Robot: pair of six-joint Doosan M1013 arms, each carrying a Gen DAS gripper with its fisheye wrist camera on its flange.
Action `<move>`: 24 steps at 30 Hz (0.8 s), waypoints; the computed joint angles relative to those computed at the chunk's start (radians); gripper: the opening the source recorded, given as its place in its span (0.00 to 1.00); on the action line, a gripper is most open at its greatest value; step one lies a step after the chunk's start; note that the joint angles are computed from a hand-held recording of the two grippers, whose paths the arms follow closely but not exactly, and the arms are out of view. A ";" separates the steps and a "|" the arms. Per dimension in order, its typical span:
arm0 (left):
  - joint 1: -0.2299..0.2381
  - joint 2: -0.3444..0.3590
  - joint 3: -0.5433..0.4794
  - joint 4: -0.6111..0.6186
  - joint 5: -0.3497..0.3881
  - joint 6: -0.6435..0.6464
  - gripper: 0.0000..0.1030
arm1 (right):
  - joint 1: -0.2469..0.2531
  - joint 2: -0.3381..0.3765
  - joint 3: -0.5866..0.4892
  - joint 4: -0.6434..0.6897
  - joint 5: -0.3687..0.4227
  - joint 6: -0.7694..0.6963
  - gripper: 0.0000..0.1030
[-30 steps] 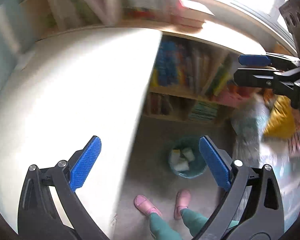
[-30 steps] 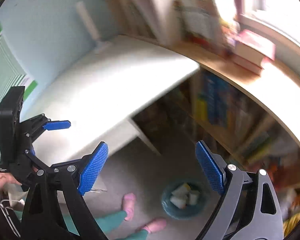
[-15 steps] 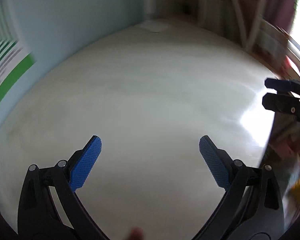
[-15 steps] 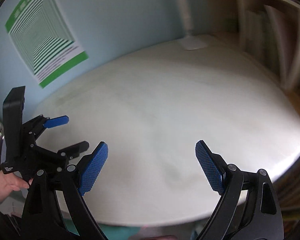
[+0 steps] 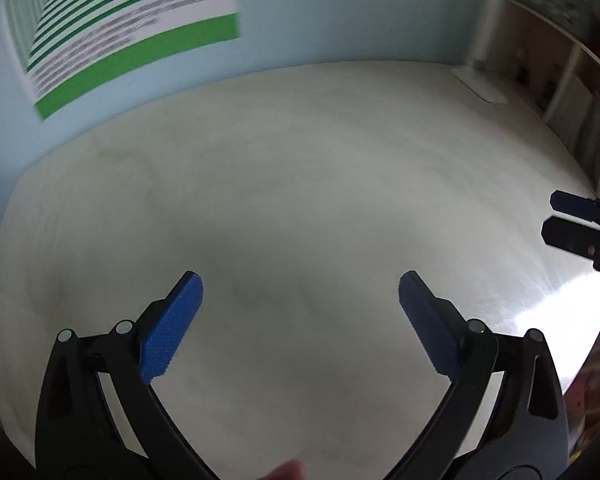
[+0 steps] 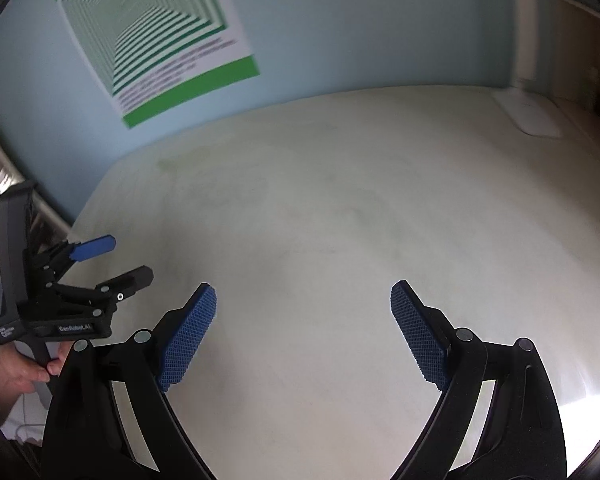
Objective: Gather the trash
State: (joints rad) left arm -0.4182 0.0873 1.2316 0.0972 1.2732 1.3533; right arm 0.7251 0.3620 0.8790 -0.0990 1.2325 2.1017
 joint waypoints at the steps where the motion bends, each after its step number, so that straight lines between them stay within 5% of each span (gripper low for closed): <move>1: 0.002 -0.003 0.004 0.006 0.003 -0.019 0.93 | -0.002 0.006 -0.007 0.011 0.004 -0.021 0.86; 11: 0.006 -0.007 0.010 0.093 0.044 -0.235 0.93 | -0.035 0.062 -0.074 0.141 0.039 -0.207 0.86; 24: -0.001 -0.004 0.016 0.132 0.061 -0.274 0.93 | -0.044 0.062 -0.040 0.133 0.023 -0.173 0.86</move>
